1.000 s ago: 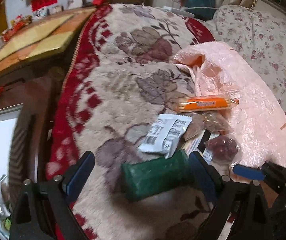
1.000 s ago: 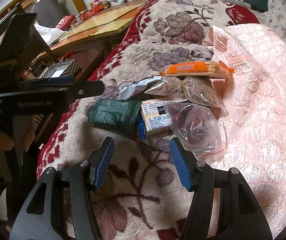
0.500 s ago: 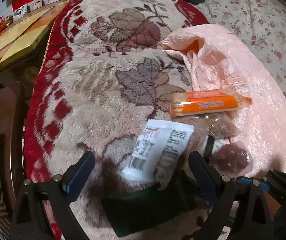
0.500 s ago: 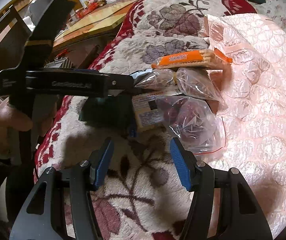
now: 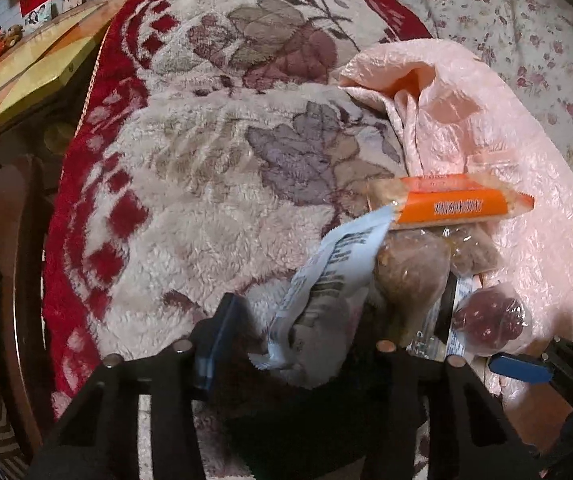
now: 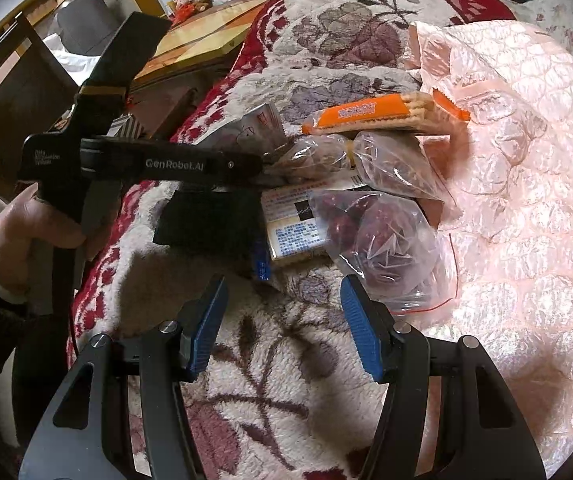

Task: Organize snacks
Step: 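Grasp the white and pink snack packet with the left gripper, then grasp the dark green snack packet with the right gripper, then carry the white packet with the left gripper while the right carries the green packet to the tray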

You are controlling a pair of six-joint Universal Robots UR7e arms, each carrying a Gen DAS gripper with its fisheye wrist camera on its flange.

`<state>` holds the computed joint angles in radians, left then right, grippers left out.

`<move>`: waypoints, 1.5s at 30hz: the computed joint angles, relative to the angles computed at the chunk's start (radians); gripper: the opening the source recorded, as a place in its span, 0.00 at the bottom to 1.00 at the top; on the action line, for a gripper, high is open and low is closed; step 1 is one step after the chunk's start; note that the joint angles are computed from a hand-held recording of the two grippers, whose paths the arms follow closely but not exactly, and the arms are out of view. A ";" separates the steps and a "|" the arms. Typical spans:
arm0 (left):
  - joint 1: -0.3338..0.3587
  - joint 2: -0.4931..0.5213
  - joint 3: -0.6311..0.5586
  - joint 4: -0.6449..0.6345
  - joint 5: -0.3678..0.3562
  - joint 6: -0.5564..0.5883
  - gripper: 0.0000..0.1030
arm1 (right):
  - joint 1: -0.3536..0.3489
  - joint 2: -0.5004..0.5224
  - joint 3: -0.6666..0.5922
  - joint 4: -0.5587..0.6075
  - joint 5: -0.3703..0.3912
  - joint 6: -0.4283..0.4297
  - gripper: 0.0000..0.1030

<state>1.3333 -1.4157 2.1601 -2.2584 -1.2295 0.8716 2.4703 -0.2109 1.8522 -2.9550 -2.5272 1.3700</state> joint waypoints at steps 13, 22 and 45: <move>0.022 0.005 -0.050 0.027 -0.052 -0.032 0.22 | -0.002 0.004 -0.012 -0.020 -0.002 -0.035 0.57; 0.067 -0.020 -0.113 0.049 -0.084 -0.060 0.21 | -0.045 0.036 -0.122 -0.068 0.025 -0.548 0.57; 0.194 -0.112 -0.214 0.156 -0.131 -0.022 0.21 | -0.194 0.034 -0.220 0.094 0.194 -0.984 0.43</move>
